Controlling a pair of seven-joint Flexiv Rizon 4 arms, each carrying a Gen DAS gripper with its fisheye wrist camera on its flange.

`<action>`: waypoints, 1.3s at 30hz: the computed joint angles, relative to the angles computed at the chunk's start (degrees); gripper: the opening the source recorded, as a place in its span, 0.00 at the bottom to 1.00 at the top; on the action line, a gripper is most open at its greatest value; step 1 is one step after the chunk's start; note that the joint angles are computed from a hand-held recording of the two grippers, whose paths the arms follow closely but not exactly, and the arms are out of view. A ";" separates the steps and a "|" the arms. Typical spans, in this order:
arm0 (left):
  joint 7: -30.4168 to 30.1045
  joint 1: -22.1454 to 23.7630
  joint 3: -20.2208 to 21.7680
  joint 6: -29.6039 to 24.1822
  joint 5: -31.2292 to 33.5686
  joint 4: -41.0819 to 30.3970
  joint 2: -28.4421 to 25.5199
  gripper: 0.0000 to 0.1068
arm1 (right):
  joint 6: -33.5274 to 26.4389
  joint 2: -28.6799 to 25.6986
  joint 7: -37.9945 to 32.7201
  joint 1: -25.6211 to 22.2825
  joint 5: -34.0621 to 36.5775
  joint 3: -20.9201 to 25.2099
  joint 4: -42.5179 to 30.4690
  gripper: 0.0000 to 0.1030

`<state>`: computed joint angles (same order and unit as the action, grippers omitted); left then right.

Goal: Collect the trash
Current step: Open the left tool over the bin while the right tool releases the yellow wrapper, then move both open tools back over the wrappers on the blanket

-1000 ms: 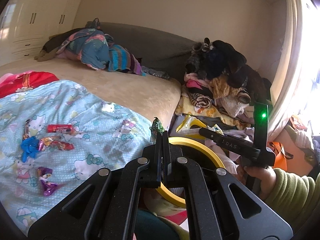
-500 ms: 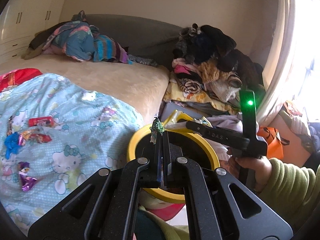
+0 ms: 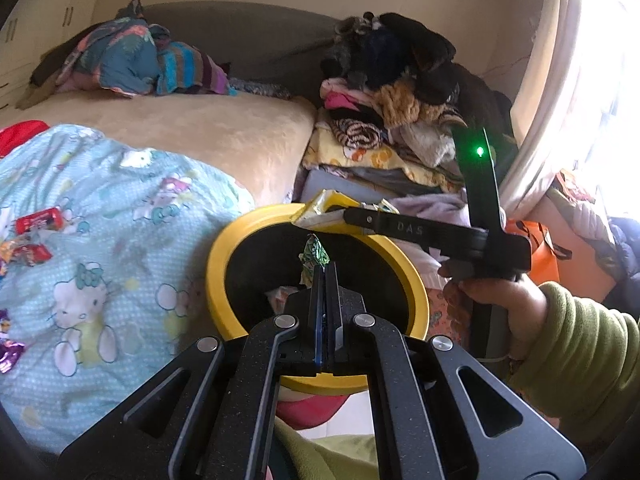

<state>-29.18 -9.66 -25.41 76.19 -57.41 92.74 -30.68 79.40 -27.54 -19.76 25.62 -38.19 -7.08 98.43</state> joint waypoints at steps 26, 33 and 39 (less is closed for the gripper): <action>-17.07 2.58 0.44 7.39 15.10 -2.03 -2.83 0.86 | 3.80 1.09 8.81 4.01 -9.28 -6.62 1.50 0.78; -21.71 4.38 0.26 9.87 19.25 -1.00 -1.97 0.86 | 5.61 1.35 12.30 4.70 -15.99 -7.80 0.51 0.81; -25.54 5.75 0.54 11.30 22.24 -0.18 -1.23 0.86 | 7.11 1.00 14.58 4.66 -20.35 -7.84 -0.74 0.82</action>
<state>-54.72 -3.91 -24.87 87.49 -35.17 92.56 -31.91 86.50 -26.54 -5.18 30.28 -58.53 -14.92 97.69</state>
